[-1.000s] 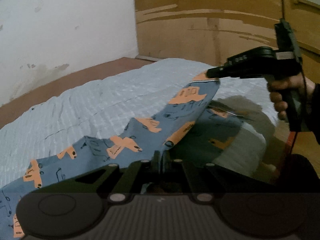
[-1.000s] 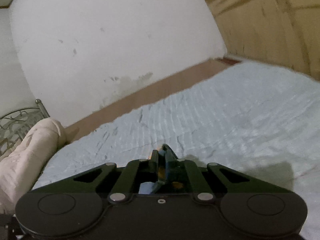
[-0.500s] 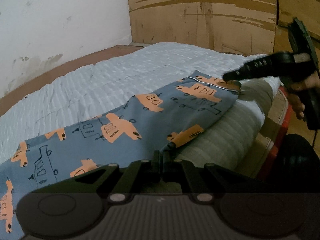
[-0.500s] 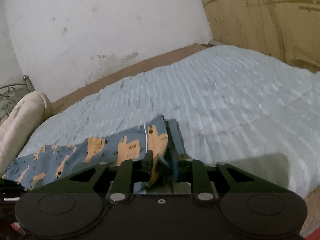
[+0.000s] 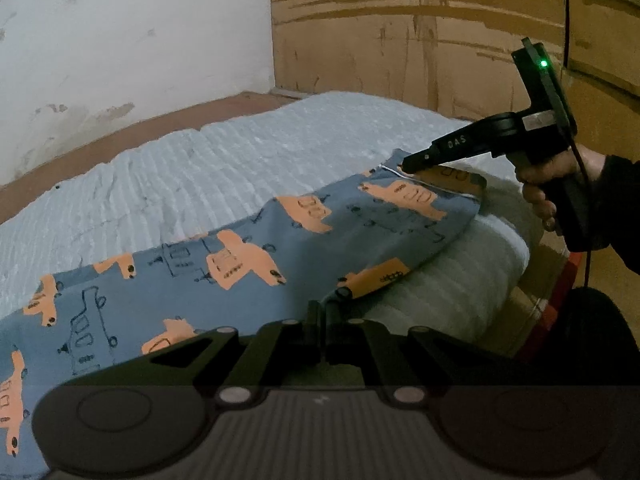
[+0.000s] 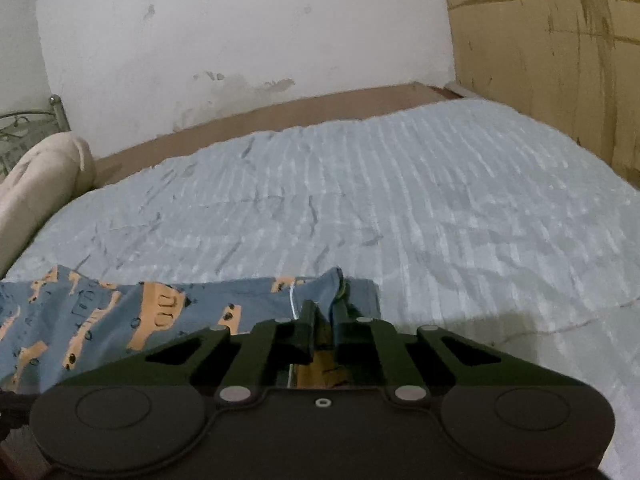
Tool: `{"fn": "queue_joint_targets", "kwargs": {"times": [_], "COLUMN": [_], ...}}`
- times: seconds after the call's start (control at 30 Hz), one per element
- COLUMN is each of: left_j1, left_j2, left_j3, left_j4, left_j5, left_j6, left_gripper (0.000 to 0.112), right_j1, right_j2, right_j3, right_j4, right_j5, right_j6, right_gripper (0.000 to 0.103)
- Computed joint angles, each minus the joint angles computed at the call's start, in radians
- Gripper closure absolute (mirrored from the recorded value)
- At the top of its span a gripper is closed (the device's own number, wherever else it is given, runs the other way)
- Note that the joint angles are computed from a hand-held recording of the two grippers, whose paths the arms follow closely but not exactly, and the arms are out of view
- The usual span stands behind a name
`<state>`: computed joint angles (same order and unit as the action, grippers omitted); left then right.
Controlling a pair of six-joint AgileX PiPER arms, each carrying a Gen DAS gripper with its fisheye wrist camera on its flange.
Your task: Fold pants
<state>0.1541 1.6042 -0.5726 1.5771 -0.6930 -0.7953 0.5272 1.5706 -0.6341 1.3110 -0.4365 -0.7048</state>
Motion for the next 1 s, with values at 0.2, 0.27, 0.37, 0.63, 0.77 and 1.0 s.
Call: {"fn": "queue_joint_targets", "kwargs": {"times": [0.2, 0.27, 0.37, 0.63, 0.77, 1.0], "left_j1": [-0.007, -0.021, -0.031, 0.005, 0.023, 0.061], "left_j2": [-0.019, -0.004, 0.024, 0.046, 0.04, -0.011], "left_j3": [0.009, 0.008, -0.001, -0.013, -0.016, 0.019], "left_j4": [-0.054, -0.072, -0.037, 0.042, 0.073, -0.014], "left_j5": [-0.017, -0.002, 0.01, -0.043, -0.081, -0.092], "left_j6": [0.042, 0.062, 0.038, -0.025, -0.064, -0.044], "left_gripper": [0.112, 0.111, 0.109, 0.096, 0.056, 0.024], "right_j1": [0.019, 0.006, -0.023, -0.026, 0.024, 0.185], "right_j2": [-0.047, -0.046, -0.019, 0.034, 0.032, 0.007], "right_j3": [-0.002, -0.015, -0.029, -0.013, -0.027, -0.01], "right_j4": [0.046, 0.065, 0.068, 0.043, 0.155, 0.268], "right_j5": [-0.066, -0.063, -0.035, -0.034, -0.096, -0.235], "right_j6": [-0.09, -0.123, -0.135, -0.073, -0.164, -0.216], "right_gripper": [0.097, 0.097, 0.097, 0.094, 0.079, 0.024]}}
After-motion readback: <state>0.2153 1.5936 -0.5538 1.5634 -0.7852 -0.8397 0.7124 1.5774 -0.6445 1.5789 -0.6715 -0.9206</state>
